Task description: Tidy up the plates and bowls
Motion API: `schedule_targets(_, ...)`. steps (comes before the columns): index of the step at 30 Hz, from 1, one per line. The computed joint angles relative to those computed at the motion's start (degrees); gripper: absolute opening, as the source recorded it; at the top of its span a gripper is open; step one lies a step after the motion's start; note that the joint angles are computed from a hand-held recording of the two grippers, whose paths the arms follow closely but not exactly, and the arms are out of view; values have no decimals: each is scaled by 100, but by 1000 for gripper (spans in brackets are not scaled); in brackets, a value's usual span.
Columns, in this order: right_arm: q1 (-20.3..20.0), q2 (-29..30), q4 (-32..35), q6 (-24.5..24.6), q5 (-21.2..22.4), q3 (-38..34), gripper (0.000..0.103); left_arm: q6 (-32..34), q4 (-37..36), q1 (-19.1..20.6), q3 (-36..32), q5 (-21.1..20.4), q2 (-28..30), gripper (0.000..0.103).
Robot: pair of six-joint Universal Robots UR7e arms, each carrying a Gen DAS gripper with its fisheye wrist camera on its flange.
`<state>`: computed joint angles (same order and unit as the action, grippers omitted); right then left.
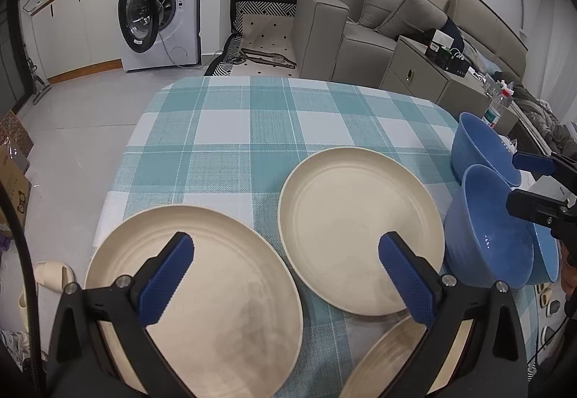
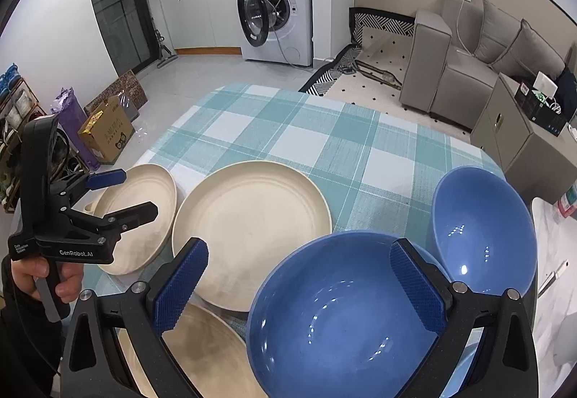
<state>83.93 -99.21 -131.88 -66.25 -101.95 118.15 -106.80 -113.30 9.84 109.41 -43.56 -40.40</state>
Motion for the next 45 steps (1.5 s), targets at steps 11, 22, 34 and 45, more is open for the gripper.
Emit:
schedule_targets(11, 186, 566, -137, 322, -382, -153, 103, 715, -922, 302, 204, -165, -58, 83)
schedule_targets(22, 324, 904, -313, 271, -782, -197, 76, 1275, -1646, 582, 265, -361, 53, 62)
schedule_targets(34, 470, 1387, -232, 568, -1156, -392, 64, 1603, -1676, 833, 163, -541, 163, 59)
schedule_targets(45, 590, 1889, -459, 703, -1731, -490, 55, 1946, -1591, 974, -26, -722, 312, 52)
